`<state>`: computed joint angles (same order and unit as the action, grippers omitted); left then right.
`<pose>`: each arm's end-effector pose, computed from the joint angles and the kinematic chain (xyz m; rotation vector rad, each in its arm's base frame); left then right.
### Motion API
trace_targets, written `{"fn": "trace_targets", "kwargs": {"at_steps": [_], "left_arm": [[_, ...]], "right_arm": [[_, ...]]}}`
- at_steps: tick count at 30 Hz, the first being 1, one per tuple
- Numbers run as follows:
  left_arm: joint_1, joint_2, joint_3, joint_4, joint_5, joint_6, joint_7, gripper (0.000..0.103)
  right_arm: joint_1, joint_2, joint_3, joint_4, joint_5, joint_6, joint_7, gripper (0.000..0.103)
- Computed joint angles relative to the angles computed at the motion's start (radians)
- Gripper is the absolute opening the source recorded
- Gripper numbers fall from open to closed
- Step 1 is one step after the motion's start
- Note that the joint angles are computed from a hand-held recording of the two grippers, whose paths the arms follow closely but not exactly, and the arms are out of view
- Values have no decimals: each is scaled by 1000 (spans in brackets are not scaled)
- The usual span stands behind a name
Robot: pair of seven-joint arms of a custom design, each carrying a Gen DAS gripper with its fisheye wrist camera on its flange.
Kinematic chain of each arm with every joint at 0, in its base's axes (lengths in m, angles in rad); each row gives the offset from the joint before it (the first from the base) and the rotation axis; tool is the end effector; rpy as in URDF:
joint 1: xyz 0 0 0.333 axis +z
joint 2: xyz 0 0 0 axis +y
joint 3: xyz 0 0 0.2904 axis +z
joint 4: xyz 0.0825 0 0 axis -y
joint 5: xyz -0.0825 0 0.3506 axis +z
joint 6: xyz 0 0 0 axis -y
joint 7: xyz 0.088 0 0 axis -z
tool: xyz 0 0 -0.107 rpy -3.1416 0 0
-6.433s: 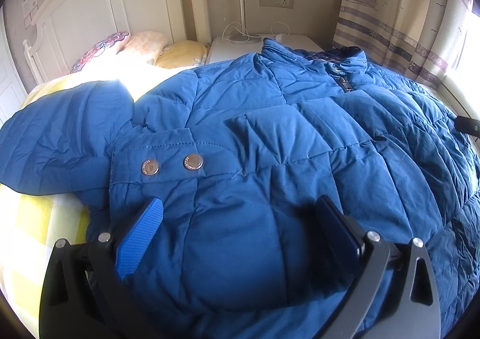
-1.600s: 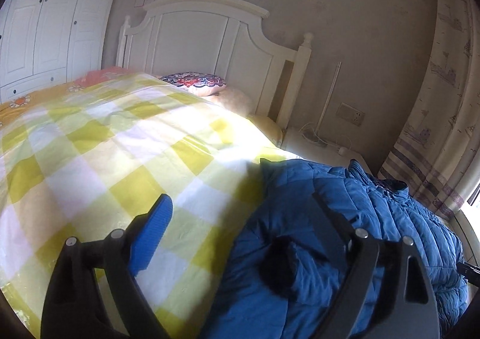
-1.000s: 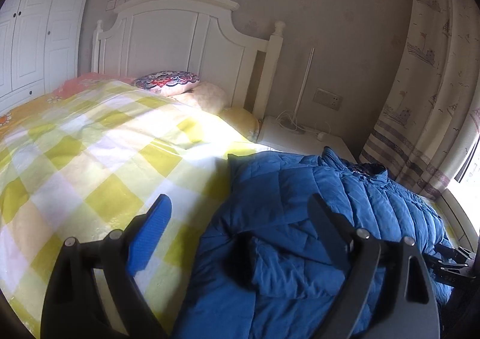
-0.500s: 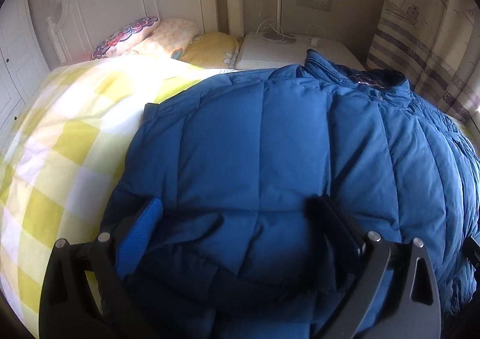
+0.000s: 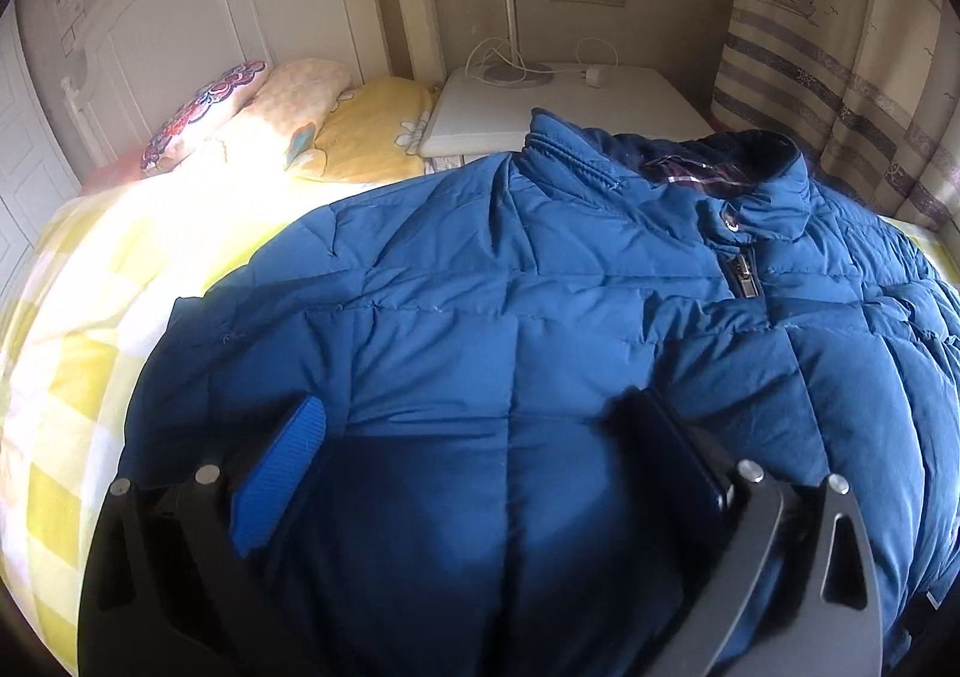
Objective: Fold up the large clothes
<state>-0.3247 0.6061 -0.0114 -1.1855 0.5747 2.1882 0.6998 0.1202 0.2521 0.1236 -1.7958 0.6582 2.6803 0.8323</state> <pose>0.6843 -0.2157 0.4693 -2.0353 1.5098 -0.3733 0.6200 0.1278 0.4664 -2.0356 1.2548 -0.3297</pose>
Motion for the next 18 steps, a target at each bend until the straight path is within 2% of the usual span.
{"fn": "trace_targets", "kwargs": {"at_steps": [2, 3, 4, 6, 9, 10, 13, 15, 18], "left_arm": [[32, -56, -20, -71, -36, 53, 18, 99], [36, -107, -13, -142, -23, 99, -11, 97], [29, -167, 7, -222, 22, 139, -69, 97], [23, -257, 29, -342, 118, 161, -179, 97], [79, -286, -3, -430, 101, 177, -196, 98], [92, -292, -8, -466, 117, 220, -207, 99], [101, -283, -23, -451, 132, 206, -211, 101], [104, -288, -26, -458, 143, 210, -224, 100], [113, -294, -31, -469, 146, 224, -230, 100]], "right_arm": [[-1, -1, 1, -1, 3, -1, 1, 79], [-1, -1, 1, 0, 5, -2, -1, 79], [-2, -2, 2, 0, 8, -2, -3, 79], [-2, -2, 1, -1, 8, 1, -5, 79], [-1, -3, 2, -3, 10, 4, -9, 79], [-4, -3, 4, -3, 16, 3, -18, 79], [-7, -6, 6, -4, 29, -1, -29, 80], [-20, -4, 7, 14, 56, -43, -41, 79], [-21, 2, -7, 72, 56, -106, 24, 74]]}}
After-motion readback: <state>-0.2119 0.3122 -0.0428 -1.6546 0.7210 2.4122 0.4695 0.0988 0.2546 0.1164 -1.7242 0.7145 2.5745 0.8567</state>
